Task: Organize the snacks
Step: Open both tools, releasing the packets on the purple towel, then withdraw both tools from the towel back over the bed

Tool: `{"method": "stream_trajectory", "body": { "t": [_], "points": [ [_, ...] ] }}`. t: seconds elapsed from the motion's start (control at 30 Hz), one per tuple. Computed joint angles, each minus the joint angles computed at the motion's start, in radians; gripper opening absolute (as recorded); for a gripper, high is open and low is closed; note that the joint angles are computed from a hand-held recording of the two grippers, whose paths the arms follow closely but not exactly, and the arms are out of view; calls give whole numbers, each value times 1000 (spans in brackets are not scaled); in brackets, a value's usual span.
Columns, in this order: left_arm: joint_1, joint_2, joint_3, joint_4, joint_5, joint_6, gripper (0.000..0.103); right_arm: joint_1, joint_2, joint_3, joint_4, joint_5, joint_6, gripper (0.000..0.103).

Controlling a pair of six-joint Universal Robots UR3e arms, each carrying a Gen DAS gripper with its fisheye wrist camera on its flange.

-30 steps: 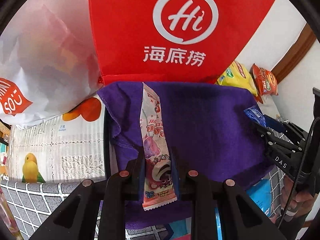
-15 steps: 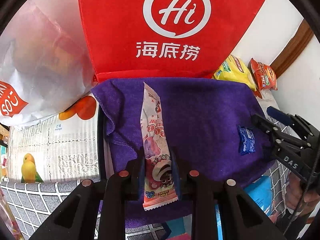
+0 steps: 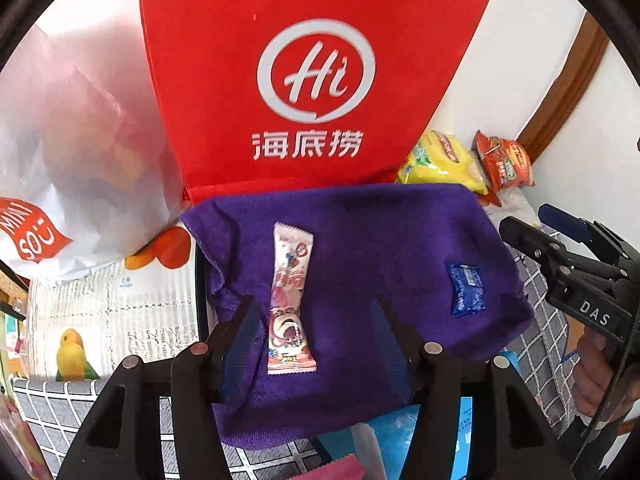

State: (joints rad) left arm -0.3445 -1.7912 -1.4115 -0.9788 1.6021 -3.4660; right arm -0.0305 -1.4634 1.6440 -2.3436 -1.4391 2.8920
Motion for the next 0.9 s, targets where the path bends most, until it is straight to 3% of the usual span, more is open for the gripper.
{"method": "stream_trajectory", "body": {
  "t": [0.07, 0.23, 0.4, 0.63, 0.8, 0.9],
  "points": [
    [-2, 13, -1, 1, 3, -2, 56, -4, -20, 11, -15, -5, 20, 76],
    [-9, 53, -23, 25, 21, -15, 56, -45, -104, 72, -46, 102, 2, 76],
    [-33, 72, -21, 40, 39, -27, 56, 2, -156, 116, -85, 8, 0, 76],
    [-68, 122, -30, 73, 52, -23, 56, -78, -331, 218, -3, 78, -36, 76],
    [-94, 130, -1, 44, 60, -24, 56, -158, -458, 237, 137, 89, -50, 76],
    [-114, 129, 22, 28, 59, -15, 56, -300, -580, 264, 262, 218, -114, 76]
  ]
}}
